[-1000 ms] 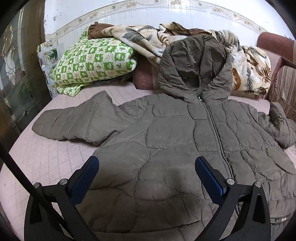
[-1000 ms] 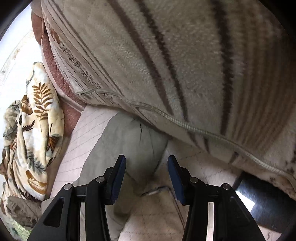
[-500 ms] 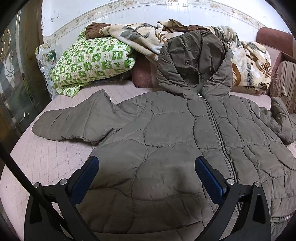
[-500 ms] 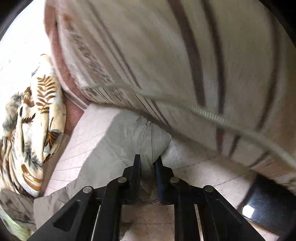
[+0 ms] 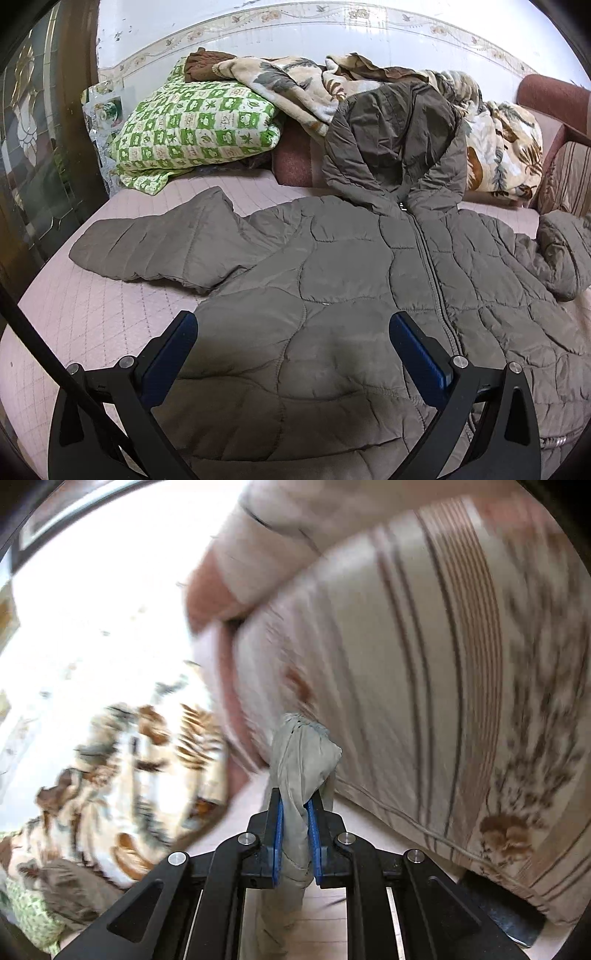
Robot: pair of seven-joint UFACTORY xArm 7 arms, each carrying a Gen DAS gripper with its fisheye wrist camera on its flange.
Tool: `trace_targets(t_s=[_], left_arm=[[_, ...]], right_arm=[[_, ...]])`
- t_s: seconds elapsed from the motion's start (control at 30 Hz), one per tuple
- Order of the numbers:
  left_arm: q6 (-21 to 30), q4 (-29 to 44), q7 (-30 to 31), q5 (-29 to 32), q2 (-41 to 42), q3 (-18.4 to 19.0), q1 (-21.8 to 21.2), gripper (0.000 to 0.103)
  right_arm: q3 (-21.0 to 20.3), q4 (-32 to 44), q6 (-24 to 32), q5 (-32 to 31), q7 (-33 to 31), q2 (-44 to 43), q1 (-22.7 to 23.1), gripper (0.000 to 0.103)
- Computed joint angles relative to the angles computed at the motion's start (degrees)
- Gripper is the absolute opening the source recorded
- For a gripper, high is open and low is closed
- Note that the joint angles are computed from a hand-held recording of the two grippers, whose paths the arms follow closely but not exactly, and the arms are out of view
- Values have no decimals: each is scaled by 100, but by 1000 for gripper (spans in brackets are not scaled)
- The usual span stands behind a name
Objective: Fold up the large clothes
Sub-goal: 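Lift the sleeve with the right gripper and carry it across the jacket body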
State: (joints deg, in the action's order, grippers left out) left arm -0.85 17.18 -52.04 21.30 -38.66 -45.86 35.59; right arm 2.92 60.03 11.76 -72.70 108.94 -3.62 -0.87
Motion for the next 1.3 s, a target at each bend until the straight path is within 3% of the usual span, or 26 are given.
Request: trace_targets(t_s=[0.27,0.5,0.87,1.13,1.3], left_arm=[[29,-98,81,-81,-12,398,-265,103],[11,-298,162,-168,-270,703,-405,103],[41,-581,533,-395,-430,1406,-688,103],[138,-661,721,-550,-419,1728,-859,103],[188,-664,734,-549,-419,1747,-869,103]], right_arm=[[663,446,614,1105,-1573,-661,411,13],[1195,1214,1169,1321,-2117,-320,945,13],[1352,3058,1944,1126,-2889,1406,2541,13],[1209,4470,2229,1570,-3811,3030,3540,13],[1120,5435,2499,2088,-4537,4058,4030,13]])
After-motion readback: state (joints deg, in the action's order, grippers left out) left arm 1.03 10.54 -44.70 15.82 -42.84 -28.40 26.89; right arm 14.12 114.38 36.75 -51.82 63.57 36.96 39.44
